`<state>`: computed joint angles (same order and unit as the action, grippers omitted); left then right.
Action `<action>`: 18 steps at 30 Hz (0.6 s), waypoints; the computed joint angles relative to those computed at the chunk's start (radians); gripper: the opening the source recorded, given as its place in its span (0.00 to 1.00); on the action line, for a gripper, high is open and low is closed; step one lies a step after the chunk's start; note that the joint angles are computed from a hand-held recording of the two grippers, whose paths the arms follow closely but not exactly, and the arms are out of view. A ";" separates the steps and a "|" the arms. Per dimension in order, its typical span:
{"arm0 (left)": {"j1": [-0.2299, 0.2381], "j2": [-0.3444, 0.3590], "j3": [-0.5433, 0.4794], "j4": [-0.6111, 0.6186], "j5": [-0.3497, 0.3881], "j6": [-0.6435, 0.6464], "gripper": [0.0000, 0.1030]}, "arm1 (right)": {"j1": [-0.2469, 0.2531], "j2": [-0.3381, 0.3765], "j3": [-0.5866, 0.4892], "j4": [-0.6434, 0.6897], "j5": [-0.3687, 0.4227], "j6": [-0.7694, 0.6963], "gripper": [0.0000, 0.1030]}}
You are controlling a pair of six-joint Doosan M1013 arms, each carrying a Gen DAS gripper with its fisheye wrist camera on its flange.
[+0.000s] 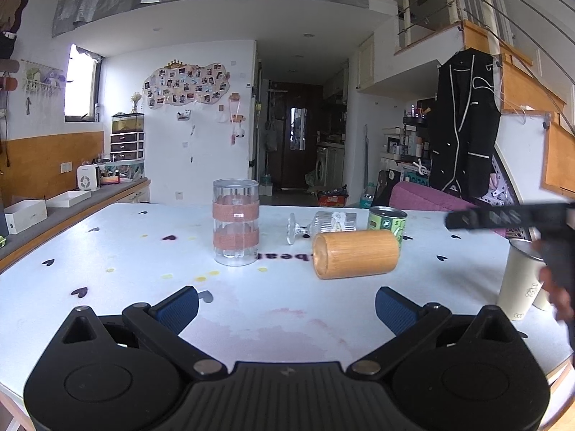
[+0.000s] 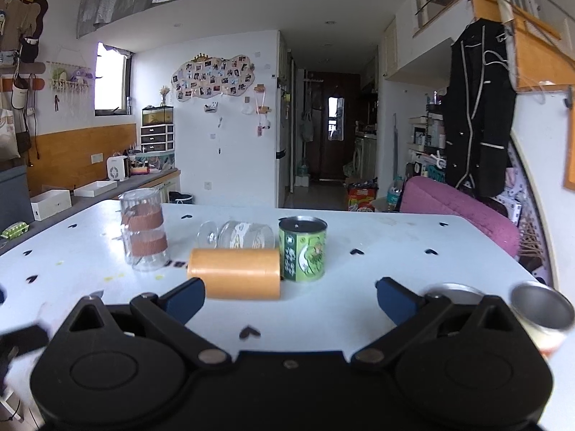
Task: Flip cup upright
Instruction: 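Reach the right gripper over the upside-down green can and grasp it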
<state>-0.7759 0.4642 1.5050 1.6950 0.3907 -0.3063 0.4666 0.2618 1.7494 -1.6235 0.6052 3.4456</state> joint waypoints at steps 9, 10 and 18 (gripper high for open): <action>0.021 -0.006 0.019 -0.016 0.015 -0.010 1.00 | -0.082 0.129 -0.227 0.300 -0.029 -0.281 1.00; 0.023 -0.007 0.021 -0.014 0.018 -0.013 1.00 | -0.090 0.146 -0.257 0.339 -0.025 -0.318 1.00; 0.033 -0.002 0.018 -0.069 0.029 0.026 1.00 | -0.144 0.281 -0.471 0.627 0.047 -0.586 1.00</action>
